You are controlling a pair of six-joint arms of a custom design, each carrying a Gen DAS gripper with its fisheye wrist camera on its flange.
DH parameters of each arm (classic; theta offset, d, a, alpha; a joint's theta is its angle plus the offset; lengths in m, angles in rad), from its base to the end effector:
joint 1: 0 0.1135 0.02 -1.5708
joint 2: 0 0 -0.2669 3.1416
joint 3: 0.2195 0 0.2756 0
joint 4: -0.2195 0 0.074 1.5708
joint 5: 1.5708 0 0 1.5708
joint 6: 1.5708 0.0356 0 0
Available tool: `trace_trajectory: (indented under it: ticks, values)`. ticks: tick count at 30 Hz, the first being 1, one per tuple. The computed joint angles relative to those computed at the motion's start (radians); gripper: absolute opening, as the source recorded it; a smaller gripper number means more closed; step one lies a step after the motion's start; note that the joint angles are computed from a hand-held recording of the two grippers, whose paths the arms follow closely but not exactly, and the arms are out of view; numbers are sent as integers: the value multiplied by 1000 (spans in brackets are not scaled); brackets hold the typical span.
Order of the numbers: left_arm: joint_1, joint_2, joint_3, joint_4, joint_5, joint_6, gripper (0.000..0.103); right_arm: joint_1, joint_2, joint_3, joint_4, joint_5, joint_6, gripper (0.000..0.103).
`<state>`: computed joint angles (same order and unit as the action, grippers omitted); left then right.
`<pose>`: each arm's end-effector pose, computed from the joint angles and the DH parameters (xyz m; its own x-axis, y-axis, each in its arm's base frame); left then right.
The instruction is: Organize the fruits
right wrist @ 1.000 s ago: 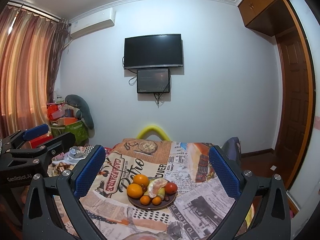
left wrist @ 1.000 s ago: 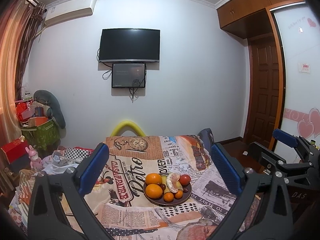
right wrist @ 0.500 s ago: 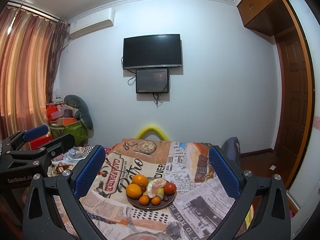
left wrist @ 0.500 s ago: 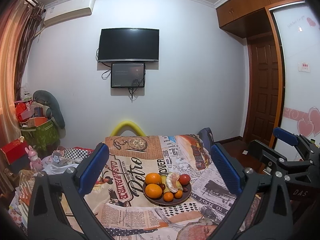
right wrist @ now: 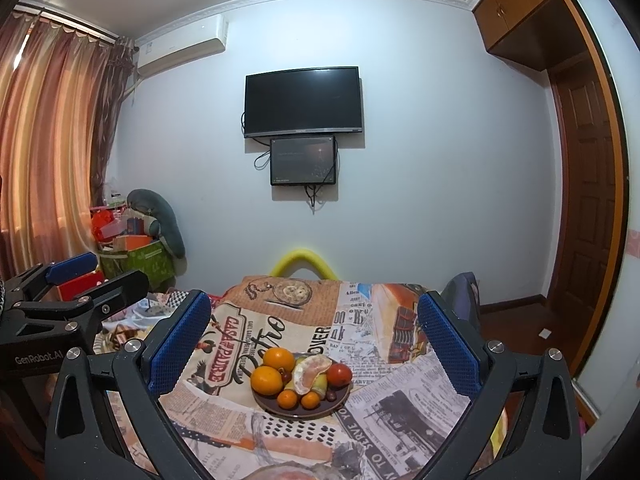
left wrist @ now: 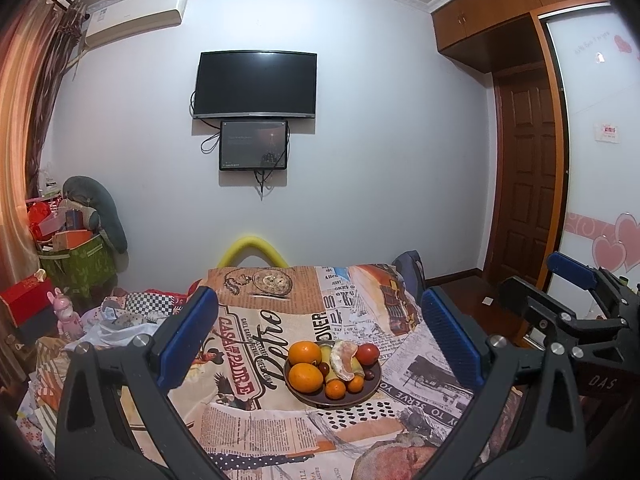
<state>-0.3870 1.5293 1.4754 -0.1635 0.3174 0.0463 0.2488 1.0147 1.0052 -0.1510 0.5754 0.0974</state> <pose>0.3533 -0.1560 0.4023 -0.1699 0.1167 -0.9785 0.6493 0.7602 -0.0220 0.2482 0.0431 0.3810 -0.1236 0.0528 -0.9909 0.3276 0.9448 0.0094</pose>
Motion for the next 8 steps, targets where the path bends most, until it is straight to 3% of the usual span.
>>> trace_trajectory:
  ticks: [8]
  values:
    - [-3, 10, 1, 0, -2, 3, 103, -8, 2, -5, 1, -4, 7, 103]
